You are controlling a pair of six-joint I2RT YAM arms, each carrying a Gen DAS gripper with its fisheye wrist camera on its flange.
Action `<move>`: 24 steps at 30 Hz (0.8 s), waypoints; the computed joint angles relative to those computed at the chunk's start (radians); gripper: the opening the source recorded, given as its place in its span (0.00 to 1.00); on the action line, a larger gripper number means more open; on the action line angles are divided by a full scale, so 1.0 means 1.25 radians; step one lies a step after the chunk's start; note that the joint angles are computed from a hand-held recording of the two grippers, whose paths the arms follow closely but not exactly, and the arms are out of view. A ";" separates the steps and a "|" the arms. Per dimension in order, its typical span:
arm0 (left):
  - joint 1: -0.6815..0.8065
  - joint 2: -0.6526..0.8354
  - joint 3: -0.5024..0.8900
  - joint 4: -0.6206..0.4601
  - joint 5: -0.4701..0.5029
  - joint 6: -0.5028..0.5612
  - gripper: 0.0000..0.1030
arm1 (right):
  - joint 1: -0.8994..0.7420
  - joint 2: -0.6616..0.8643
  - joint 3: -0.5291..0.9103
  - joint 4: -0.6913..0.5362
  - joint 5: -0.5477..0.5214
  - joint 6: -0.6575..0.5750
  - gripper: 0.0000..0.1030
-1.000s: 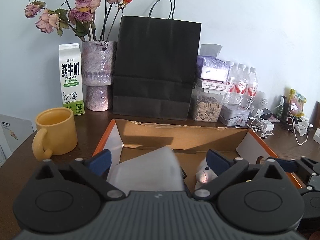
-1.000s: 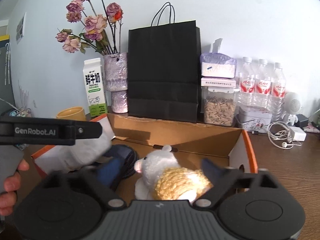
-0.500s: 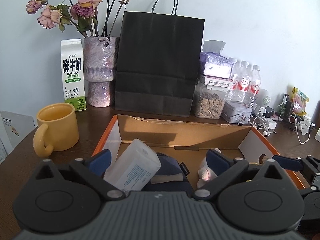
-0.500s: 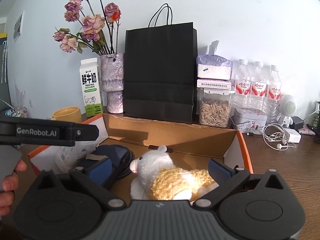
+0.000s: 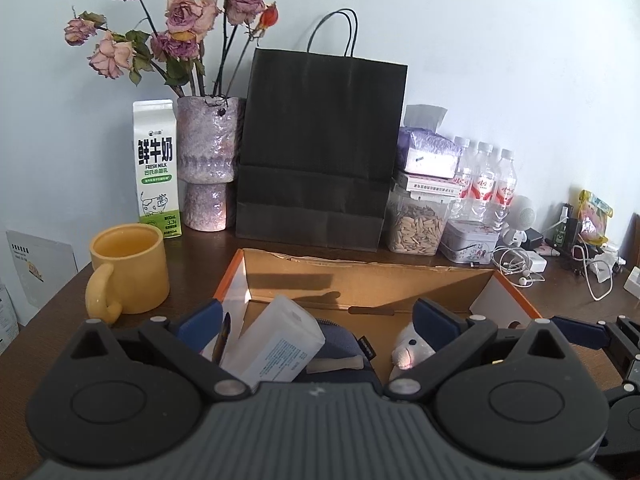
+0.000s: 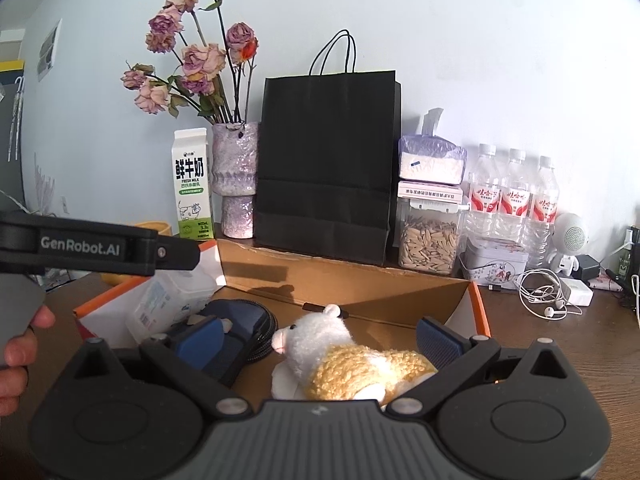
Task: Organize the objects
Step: 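Withdraw both tools from the box back toward the caps and cloth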
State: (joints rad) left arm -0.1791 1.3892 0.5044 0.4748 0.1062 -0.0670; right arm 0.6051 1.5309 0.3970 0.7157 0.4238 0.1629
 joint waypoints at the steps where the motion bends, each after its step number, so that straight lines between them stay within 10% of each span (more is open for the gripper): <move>1: 0.003 -0.017 -0.010 -0.004 0.004 0.000 1.00 | 0.007 -0.011 -0.005 -0.009 0.007 0.004 1.00; 24: 0.080 -0.438 -0.216 -0.290 0.045 0.074 1.00 | 0.322 -0.345 -0.148 -0.367 0.277 0.233 1.00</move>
